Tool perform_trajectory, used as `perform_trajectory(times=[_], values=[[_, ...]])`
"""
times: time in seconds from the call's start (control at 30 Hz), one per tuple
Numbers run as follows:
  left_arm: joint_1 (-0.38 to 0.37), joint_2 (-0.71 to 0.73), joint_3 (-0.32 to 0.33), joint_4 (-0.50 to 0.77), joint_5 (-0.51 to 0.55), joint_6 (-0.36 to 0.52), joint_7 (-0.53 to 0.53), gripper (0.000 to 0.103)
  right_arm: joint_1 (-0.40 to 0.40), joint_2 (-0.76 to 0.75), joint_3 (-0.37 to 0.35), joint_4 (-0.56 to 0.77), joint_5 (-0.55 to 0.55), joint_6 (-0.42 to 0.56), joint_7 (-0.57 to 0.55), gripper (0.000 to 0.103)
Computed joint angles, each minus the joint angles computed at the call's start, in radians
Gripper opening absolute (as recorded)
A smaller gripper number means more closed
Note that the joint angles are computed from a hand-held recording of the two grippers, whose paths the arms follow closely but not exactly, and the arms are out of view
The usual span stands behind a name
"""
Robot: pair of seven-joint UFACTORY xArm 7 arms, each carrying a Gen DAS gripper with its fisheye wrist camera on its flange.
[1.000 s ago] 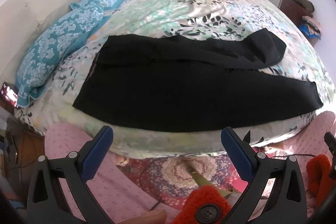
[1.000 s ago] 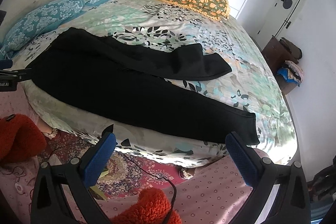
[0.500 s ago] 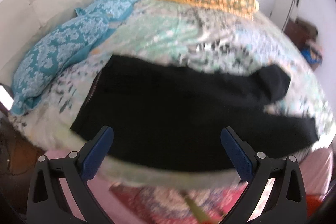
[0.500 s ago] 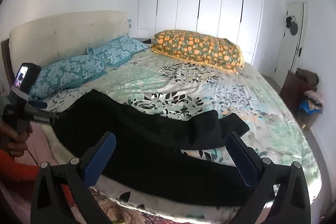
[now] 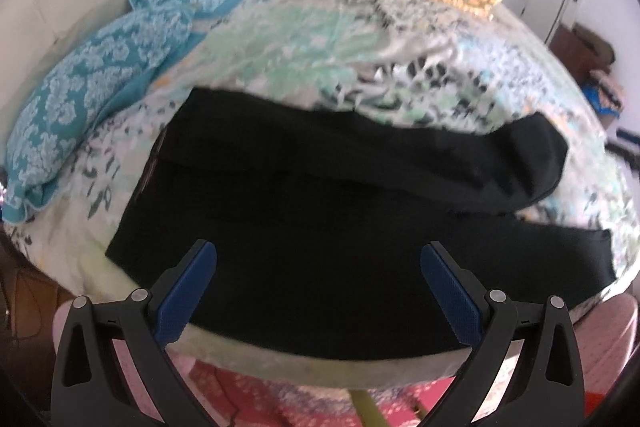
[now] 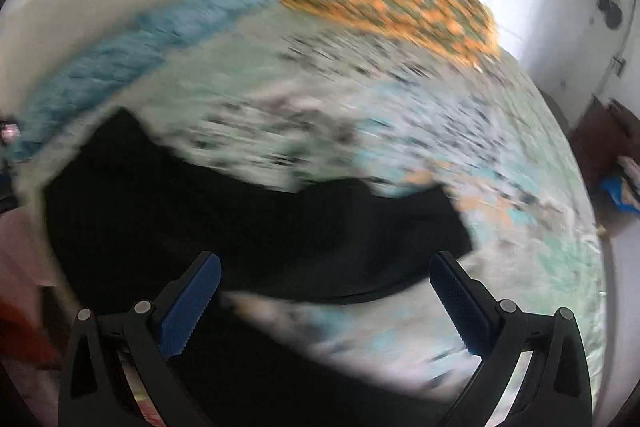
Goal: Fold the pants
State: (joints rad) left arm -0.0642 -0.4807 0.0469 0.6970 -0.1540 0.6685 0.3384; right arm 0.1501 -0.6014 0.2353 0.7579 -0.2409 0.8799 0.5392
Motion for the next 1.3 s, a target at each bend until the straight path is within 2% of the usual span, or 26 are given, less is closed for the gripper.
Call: perform_trajectory(times=[0.1, 0.2, 0.27, 0.33, 0.4, 0.5, 0.67, 0.73, 0.77, 0.8, 0.83, 0.93, 1.07, 1.17, 1.23, 1.27, 1.3], values=[[0.029, 0.029, -0.032, 0.003, 0.047, -0.001, -0.055, 0.102, -0.064, 0.123, -0.142, 0.014, 0.020, -0.055, -0.109, 0.101], [0.051, 0.078, -0.063, 0.029, 0.101, 0.010, -0.129, 0.102, -0.111, 0.285, -0.229, 0.092, 0.080, -0.083, -0.222, 0.097], [0.055, 0.101, -0.075, 0.042, 0.132, 0.010, -0.166, 0.102, -0.137, 0.378, -0.246, 0.150, 0.104, -0.091, -0.270, 0.095], [0.059, 0.124, -0.090, 0.051, 0.173, 0.010, -0.207, 0.102, -0.148, 0.468, -0.270, 0.210, 0.176, -0.094, -0.360, 0.088], [0.059, 0.151, -0.105, 0.062, 0.214, 0.024, -0.245, 0.102, -0.161, 0.555, -0.273, 0.283, 0.215, -0.054, -0.420, 0.072], [0.045, 0.177, -0.112, 0.075, 0.247, 0.044, -0.276, 0.102, -0.177, 0.633, -0.266, 0.344, 0.205, -0.032, -0.454, 0.071], [0.019, 0.196, -0.127, 0.075, 0.298, 0.055, -0.312, 0.102, -0.212, 0.713, -0.263, 0.390, 0.327, 0.003, -0.580, 0.065], [0.010, 0.200, -0.133, 0.073, 0.317, 0.061, -0.323, 0.102, -0.223, 0.727, -0.261, 0.398, 0.369, 0.024, -0.616, 0.046], [0.006, 0.203, -0.133, 0.074, 0.323, 0.065, -0.324, 0.102, -0.225, 0.717, -0.260, 0.389, 0.374, 0.011, -0.627, 0.027], [0.000, 0.205, -0.135, 0.074, 0.329, 0.069, -0.326, 0.102, -0.228, 0.698, -0.261, 0.375, 0.387, -0.006, -0.634, 0.012], [-0.004, 0.208, -0.136, 0.076, 0.333, 0.070, -0.328, 0.102, -0.232, 0.670, -0.264, 0.359, 0.396, -0.025, -0.636, 0.012], [-0.018, 0.217, -0.139, 0.081, 0.338, 0.063, -0.334, 0.102, -0.243, 0.570, -0.283, 0.301, 0.319, -0.115, -0.567, 0.010], [-0.040, 0.235, -0.146, 0.094, 0.332, 0.046, -0.344, 0.102, -0.314, 0.438, -0.308, 0.224, 0.144, -0.255, -0.372, 0.010], [-0.059, 0.245, -0.149, 0.099, 0.316, 0.041, -0.343, 0.102, -0.362, 0.435, -0.287, 0.202, 0.003, -0.261, -0.215, 0.009], [-0.067, 0.250, -0.151, 0.102, 0.315, 0.044, -0.338, 0.102, -0.363, 0.458, -0.283, 0.192, -0.023, -0.239, -0.166, 0.011], [-0.069, 0.259, -0.155, 0.109, 0.322, 0.049, -0.342, 0.102, -0.362, 0.465, -0.287, 0.174, -0.013, -0.252, -0.130, 0.018], [-0.070, 0.264, -0.156, 0.114, 0.327, 0.053, -0.349, 0.102, -0.362, 0.456, -0.290, 0.148, -0.012, -0.275, -0.098, 0.034]])
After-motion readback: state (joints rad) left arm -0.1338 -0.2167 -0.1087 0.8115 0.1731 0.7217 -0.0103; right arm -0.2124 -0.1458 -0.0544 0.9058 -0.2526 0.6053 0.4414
